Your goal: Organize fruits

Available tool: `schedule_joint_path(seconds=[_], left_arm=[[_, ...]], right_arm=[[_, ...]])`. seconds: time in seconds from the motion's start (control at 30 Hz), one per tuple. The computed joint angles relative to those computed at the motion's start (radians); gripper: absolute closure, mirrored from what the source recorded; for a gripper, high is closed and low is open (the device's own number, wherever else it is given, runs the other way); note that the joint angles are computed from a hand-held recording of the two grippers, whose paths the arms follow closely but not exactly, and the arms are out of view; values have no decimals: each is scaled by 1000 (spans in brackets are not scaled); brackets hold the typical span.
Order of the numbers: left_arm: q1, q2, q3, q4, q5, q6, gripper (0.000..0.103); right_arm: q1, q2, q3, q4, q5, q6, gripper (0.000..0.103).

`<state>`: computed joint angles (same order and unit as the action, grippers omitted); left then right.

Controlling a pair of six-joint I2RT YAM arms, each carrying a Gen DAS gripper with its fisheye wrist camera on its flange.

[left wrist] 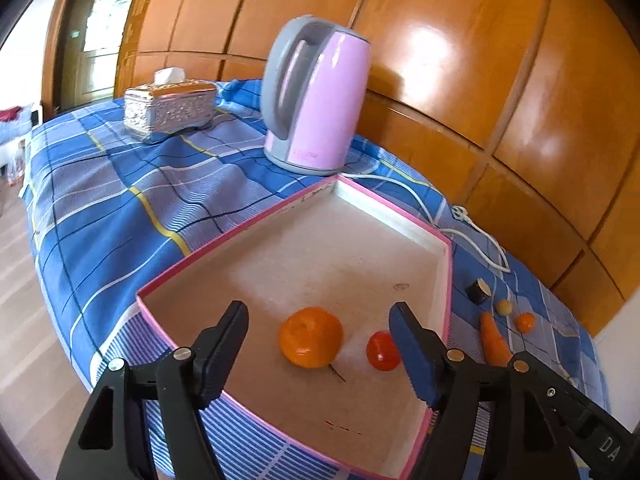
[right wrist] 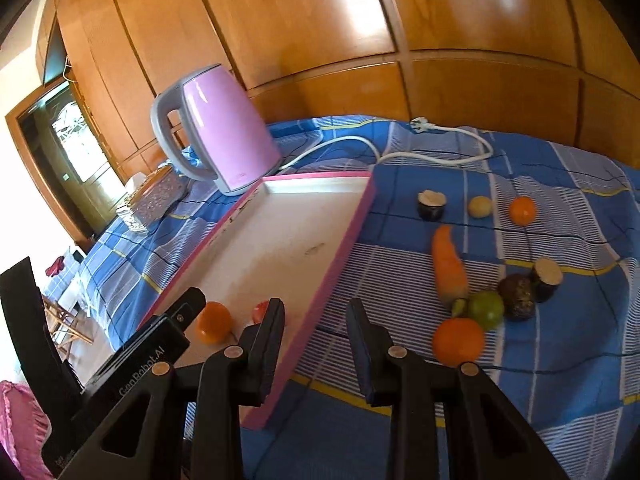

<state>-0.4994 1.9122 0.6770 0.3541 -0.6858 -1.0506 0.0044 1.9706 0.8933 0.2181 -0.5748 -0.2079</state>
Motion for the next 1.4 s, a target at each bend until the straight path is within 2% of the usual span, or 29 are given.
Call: schedule_joint_path(seconds=[0.13, 0.37, 0.6, 0.77, 1.13, 1.4], left_arm=[[-11, 8, 15, 3, 16, 36, 29], [-31, 18, -3, 98, 45, 113, 29], [-78, 53, 24, 181, 94, 272, 27], [-106, 81, 65, 176, 113, 342, 27], [-121, 115, 100, 177, 177, 404, 27], [-132, 143, 142, 137, 194, 419, 26]], right_arm=[[-31, 7, -11, 16, 10, -4, 71], [-119, 53, 17, 18, 28, -4, 71], [-225, 117, 73, 11, 52, 19, 71], [-272, 168, 129, -1, 70, 45, 71], [-264, 247, 220, -5, 96, 81, 71], [-224, 337, 363, -23, 151, 143, 71]])
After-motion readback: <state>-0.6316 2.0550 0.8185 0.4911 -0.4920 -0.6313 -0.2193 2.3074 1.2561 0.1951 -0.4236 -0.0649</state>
